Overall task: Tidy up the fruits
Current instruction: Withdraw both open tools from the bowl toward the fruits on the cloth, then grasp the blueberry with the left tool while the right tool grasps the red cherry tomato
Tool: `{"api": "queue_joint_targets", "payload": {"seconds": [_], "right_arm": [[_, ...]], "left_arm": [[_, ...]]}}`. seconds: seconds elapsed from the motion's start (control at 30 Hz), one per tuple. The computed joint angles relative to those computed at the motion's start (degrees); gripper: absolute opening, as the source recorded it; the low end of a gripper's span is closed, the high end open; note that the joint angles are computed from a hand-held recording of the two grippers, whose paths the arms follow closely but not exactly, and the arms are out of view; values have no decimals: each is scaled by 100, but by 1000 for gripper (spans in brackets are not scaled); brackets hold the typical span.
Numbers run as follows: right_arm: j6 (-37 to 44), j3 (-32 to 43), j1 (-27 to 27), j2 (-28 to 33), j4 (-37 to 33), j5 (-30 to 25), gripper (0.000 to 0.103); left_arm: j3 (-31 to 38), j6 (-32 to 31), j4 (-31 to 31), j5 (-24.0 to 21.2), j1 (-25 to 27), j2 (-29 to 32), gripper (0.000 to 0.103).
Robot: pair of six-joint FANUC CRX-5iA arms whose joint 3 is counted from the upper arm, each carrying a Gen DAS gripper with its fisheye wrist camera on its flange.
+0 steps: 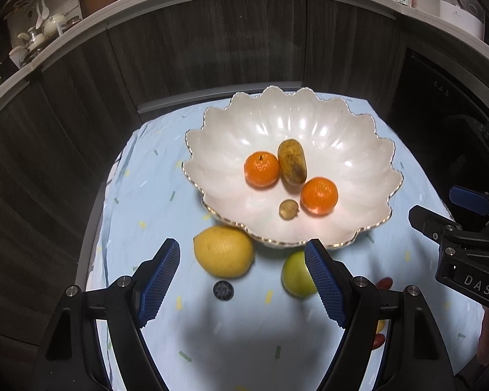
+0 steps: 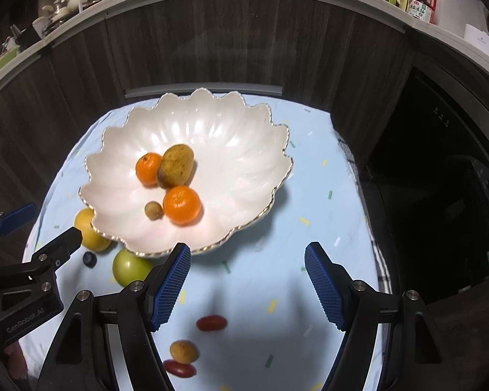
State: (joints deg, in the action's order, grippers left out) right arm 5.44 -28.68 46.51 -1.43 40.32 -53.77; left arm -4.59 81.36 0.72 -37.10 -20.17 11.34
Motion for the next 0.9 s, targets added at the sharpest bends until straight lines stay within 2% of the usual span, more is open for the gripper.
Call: {"api": "queue_joint_targets", "payload": {"seconds": [0.37, 0.73, 0.9], "right_arm": [[-101, -93, 215, 34, -236, 41, 73], [-397, -50, 370, 236, -409, -53, 73], [-399, -45, 386, 313, -531, -34, 73]], "left_arm": [[-415, -162, 82, 130, 73, -179, 79], [-611, -91, -21, 248, 198, -223, 79], [-596, 141, -236, 312, 183, -157, 79]]}}
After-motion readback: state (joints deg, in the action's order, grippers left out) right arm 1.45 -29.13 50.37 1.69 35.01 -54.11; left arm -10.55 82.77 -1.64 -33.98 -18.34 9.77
